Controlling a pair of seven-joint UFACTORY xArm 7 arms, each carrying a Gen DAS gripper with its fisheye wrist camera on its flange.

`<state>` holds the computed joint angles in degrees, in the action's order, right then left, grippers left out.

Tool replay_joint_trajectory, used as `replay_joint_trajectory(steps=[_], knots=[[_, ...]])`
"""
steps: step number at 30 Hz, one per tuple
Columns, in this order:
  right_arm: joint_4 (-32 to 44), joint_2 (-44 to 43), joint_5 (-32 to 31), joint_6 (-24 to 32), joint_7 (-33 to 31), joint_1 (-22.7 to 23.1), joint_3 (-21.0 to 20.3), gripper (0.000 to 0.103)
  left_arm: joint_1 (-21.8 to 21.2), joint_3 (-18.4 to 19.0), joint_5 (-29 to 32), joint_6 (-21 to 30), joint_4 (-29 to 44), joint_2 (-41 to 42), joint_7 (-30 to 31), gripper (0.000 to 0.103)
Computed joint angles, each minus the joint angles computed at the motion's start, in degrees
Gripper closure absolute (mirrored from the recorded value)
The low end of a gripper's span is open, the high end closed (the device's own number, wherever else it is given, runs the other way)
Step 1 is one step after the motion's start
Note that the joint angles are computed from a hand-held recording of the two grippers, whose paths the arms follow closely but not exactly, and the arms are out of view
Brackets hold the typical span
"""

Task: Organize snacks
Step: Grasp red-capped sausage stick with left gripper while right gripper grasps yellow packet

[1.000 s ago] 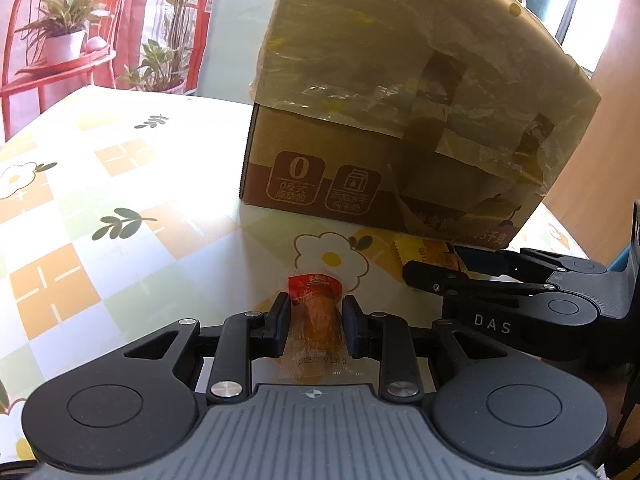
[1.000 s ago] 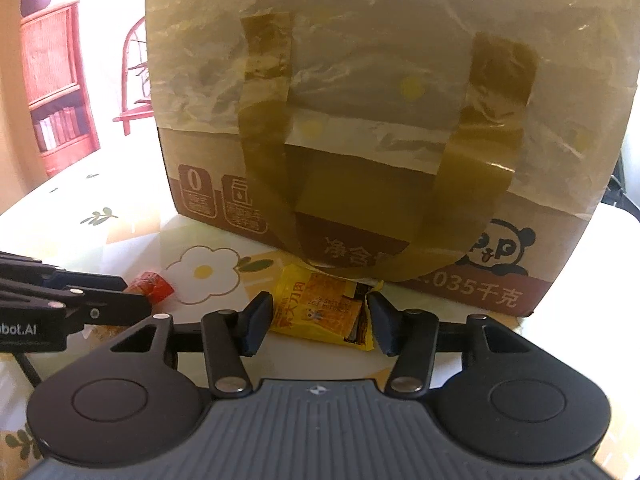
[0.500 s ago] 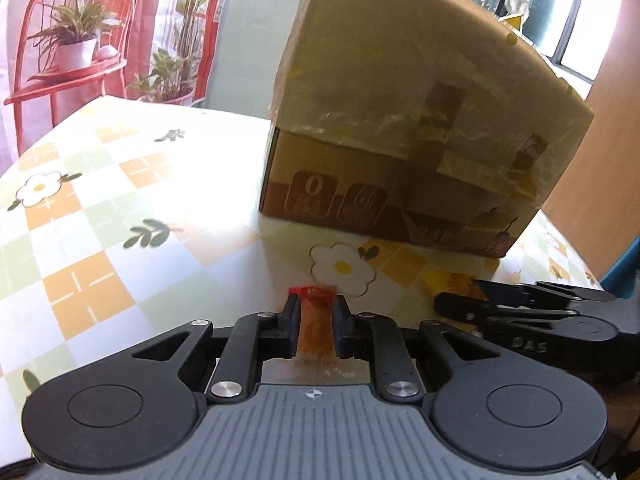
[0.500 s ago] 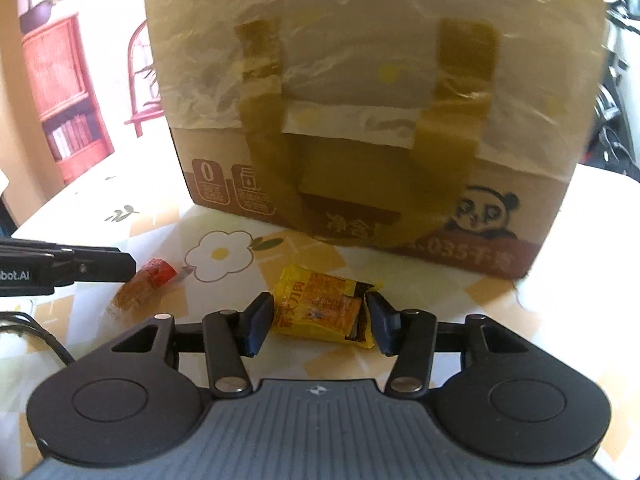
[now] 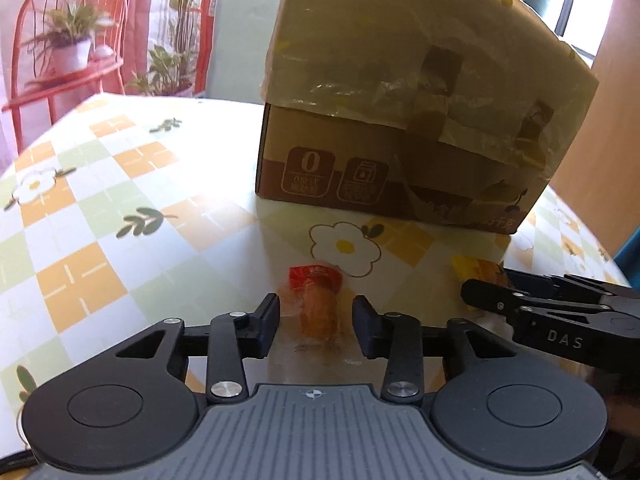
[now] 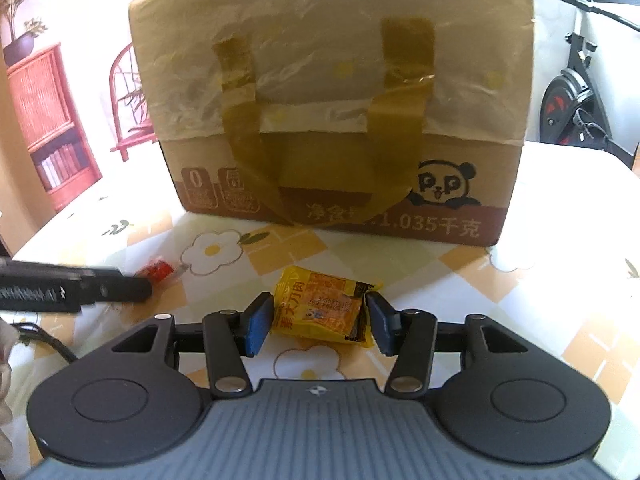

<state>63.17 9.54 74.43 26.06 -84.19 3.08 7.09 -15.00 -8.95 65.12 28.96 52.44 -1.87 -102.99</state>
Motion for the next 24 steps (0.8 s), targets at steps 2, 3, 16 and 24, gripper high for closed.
replay_joint_trajectory(steps=[2,3,16,24], knots=[[0.0,0.1,-0.4,0.3,0.6,-0.1,-0.1,0.050,-0.1,0.0,0.7,0.5,0.2,0.3,-0.1,0.065],[0.0,0.1,-0.4,0.3,0.5,-0.1,0.0,0.050,-0.2,-0.1,0.9,0.9,0.3,0.5,0.2,0.066],[-0.4,0.0,1.5,-0.4,-2.2,0.2,0.1,0.050,-0.3,-0.8,5.5,2.4,-0.9,-1.9,-4.3,0.073],[-1.0,-0.7,2.3,0.0,-3.5,0.3,0.0,0.050,0.1,-0.7,1.6,0.4,-1.1,-1.5,-1.0,0.072]])
